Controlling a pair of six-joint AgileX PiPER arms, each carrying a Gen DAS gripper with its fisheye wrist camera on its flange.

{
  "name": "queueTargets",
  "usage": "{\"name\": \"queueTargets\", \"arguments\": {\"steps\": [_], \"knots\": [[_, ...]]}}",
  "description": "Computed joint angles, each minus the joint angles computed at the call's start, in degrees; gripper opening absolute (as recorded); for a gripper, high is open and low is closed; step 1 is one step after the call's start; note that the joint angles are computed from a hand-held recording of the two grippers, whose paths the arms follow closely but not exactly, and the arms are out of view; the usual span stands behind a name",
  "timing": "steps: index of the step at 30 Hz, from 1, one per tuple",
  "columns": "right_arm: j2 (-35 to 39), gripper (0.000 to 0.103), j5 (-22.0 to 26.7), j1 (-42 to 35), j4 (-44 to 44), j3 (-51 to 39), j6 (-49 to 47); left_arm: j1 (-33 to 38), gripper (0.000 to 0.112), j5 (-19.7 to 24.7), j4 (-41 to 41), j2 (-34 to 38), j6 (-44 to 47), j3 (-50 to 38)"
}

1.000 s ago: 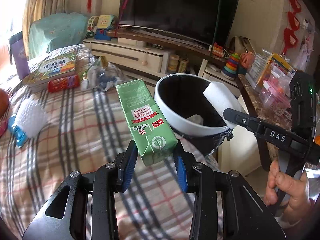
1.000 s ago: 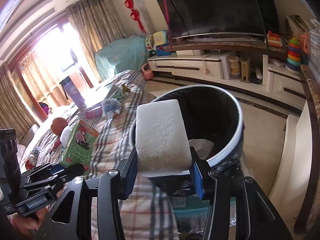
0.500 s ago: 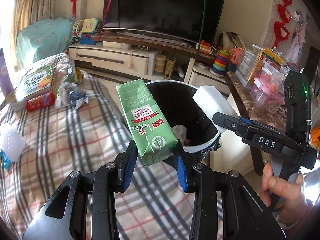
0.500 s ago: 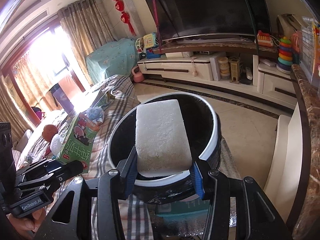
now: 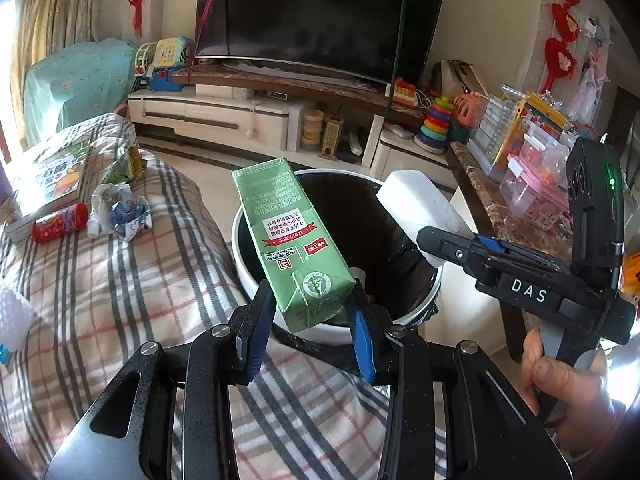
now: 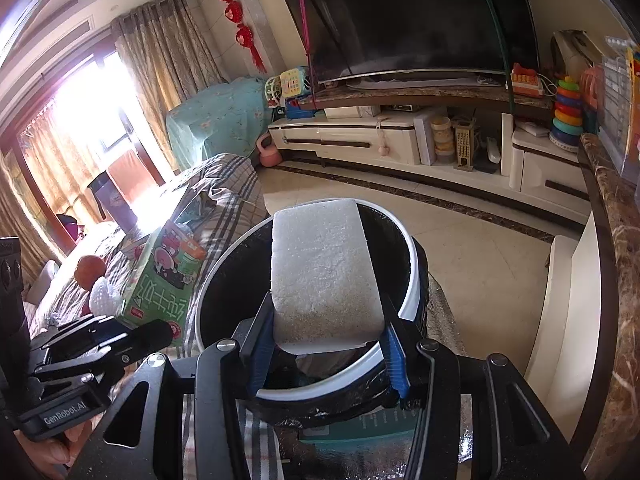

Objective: Collect trash
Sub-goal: 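Carry the carton and sponge over the bin and open both grippers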

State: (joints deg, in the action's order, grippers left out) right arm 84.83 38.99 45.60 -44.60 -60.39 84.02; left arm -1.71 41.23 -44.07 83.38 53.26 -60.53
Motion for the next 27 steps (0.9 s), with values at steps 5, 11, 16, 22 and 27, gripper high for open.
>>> {"name": "queueTargets", "arguments": {"steps": [5, 11, 16, 22, 27], "knots": [[0.66, 0.048, -0.66, -1.13, 0.73, -0.58, -1.54, -1.38, 0.035, -0.54, 1.03, 1.47, -1.45, -0.93], [1.30, 0.048, -1.54, -2.14, 1.38, -0.84, -2.44, -2.37, 0.035, -0.76, 2.12, 3.05, -3.04, -2.15], [2.04, 0.048, -1.74, -2.72, 2.30, -1.48, -3.70, -3.06, 0.035, -1.58, 2.75, 3.51, -3.66, -2.15], [3.11, 0.052, -2.19, -3.58, 3.31, -2.20, -5.05, -2.93, 0.035, -0.93, 3.29, 4.53, -4.79, -3.21], [2.90, 0.065, -3.97, -4.09, 4.03, -1.77, -4.71, -1.75, 0.059, -1.66, 3.74, 3.90, -6.35, -2.64]]}}
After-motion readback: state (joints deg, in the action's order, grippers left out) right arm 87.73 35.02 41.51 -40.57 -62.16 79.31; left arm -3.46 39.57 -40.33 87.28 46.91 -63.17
